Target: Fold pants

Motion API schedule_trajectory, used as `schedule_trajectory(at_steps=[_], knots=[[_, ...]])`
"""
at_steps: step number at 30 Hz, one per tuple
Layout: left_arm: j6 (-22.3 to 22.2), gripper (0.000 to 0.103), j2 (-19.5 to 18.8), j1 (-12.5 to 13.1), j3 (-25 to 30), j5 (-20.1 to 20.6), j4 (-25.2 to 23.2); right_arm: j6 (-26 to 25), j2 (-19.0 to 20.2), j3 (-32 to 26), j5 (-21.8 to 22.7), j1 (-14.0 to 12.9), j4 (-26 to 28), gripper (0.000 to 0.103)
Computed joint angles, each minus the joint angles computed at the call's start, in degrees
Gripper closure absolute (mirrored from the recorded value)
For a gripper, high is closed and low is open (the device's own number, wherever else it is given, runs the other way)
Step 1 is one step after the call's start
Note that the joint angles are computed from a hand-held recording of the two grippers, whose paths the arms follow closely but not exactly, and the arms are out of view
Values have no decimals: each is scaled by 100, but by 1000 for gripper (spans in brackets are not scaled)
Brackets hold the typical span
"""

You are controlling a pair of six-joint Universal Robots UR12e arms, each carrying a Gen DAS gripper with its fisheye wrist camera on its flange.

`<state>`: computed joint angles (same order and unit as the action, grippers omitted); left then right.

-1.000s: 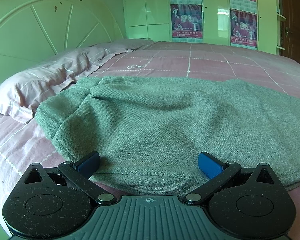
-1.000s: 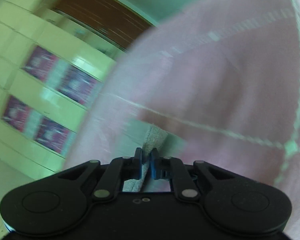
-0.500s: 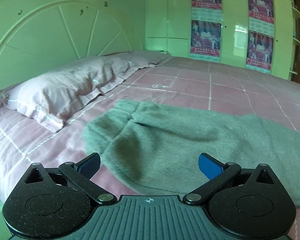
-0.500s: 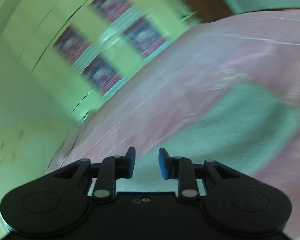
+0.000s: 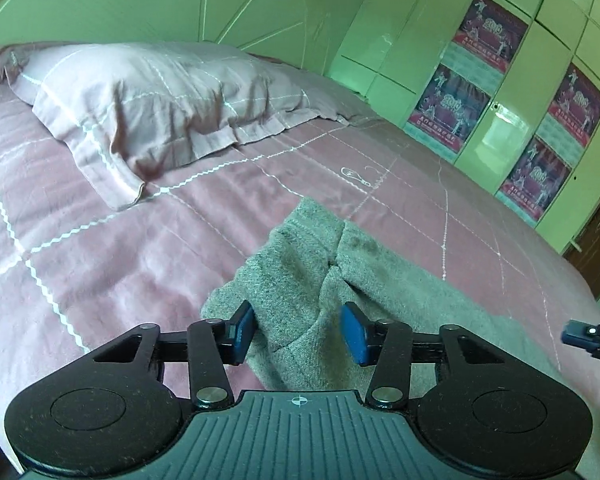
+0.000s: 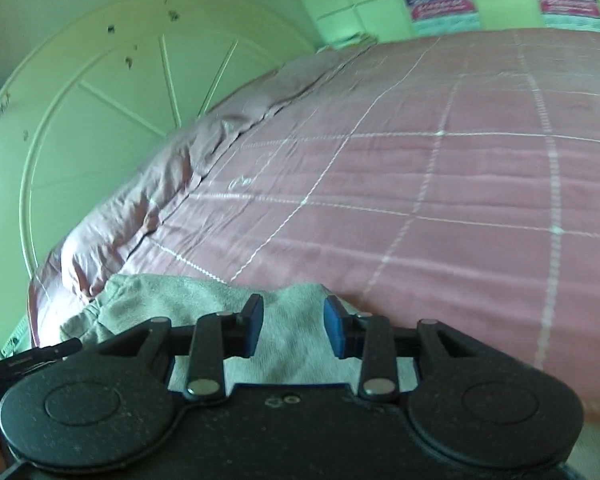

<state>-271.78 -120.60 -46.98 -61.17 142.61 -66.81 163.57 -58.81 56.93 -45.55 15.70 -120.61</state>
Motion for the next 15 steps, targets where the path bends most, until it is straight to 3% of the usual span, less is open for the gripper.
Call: schedule_trajectory(at_steps=[2, 7, 15], knots=[[70, 65, 63, 18, -211, -26, 377, -266, 203, -334, -203, 91, 365, 77], [368, 66, 139, 94, -454, -163, 875, -629, 488, -742, -452, 189, 852, 81], [491, 66, 77, 106, -313, -200, 704, -1028, 592, -917, -770, 267, 915, 79]])
